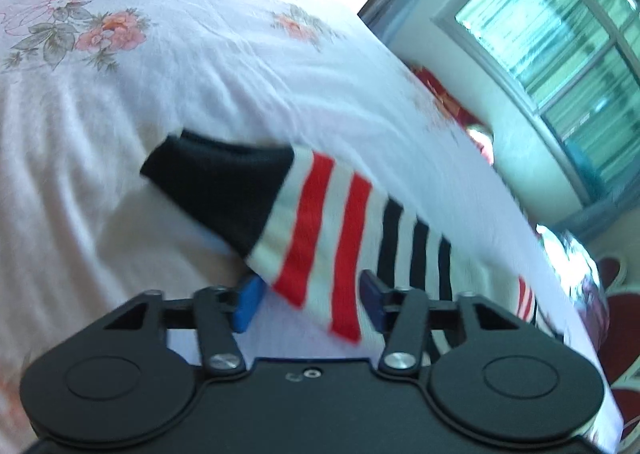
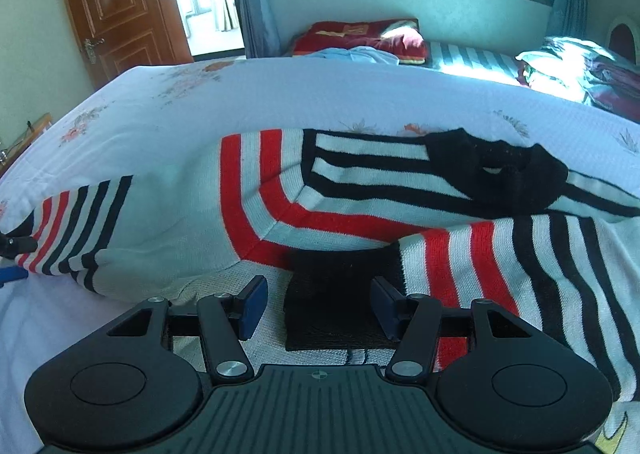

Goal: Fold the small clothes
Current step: 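Grasp the other sleeve's black cuff with the left gripper and lift, then fold the held sleeve across the sweater body with the left gripper, release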

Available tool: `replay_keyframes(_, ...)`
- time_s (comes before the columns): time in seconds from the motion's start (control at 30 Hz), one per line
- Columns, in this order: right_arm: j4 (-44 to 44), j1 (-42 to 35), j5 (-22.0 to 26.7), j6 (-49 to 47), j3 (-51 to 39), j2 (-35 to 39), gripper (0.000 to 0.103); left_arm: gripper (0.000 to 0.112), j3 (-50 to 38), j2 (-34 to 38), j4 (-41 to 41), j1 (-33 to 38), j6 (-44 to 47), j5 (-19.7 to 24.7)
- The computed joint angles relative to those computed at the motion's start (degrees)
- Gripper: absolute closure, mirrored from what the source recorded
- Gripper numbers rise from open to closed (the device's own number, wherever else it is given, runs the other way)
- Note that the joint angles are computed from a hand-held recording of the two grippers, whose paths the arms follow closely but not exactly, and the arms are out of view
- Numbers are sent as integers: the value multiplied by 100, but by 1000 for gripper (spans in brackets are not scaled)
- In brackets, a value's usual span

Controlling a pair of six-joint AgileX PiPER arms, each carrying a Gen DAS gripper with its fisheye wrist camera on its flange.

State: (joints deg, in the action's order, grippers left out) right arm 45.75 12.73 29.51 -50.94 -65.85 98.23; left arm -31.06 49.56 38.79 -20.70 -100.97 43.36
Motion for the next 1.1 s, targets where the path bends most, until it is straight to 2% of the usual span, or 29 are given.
replay_keyframes(0.07, -104, 13, -18, 170, -34, 68, 47, 96, 76, 90, 149, 187, -124, -164)
replay_keyframes(0.13, -196, 16, -1, 334, -42, 98, 47, 102, 158, 117, 360, 221, -423, -247)
replay_keyframes(0.23, -151, -14, -6, 333, -35, 121, 47, 107, 57, 253, 783, -113, -727, -17)
replay_keyframes(0.37, 125, -176, 44, 122, 36, -1, 47, 107, -617, 629, 1576, -1101, -882, 620)
replay_keyframes(0.47, 332, -417, 110, -86, 113, -143, 47, 107, -1433, 1215, 1924, -1670, -446, 609)
replay_keyframes(0.53, 460, -649, 183, -218, 176, -243, 47, 107, -2067, 1785, 2014, -1965, -30, 375)
replay_keyframes(0.67, 621, -1283, 383, -423, 287, -429, 47, 107, -3440, 3257, 1825, -2383, 827, -388)
replay_keyframes(0.77, 619, -1853, 572, -520, 332, -514, 47, 107, -4507, 4439, 1327, -2655, 1608, -821)
replay_keyframes(0.83, 585, -2198, 670, -598, 341, -534, 47, 107, -5232, 5195, 662, -2749, 2392, -956)
replay_keyframes(0.9, 581, -2575, 831, -681, 317, -523, 47, 104, -5891, 5839, 122, -2879, 3097, -758)
replay_keyframes(1.0, 630, -2997, 1124, -834, 237, -496, 46, 87, -6147, 6200, -425, -3027, 3869, -415)
replay_keyframes(1.03, 690, -3104, 1256, -922, 202, -482, 46, 75, -6011, 6135, -295, -3090, 3794, -383)
replay_keyframes(1.07, 767, -3201, 1401, -1015, 171, -475, 46, 51, -5907, 6016, -102, -3189, 3658, -283)
replay_keyframes(1.1, 838, -3255, 1513, -1090, 148, -478, 46, 38, -5766, 5849, 201, -3314, 3396, -141)
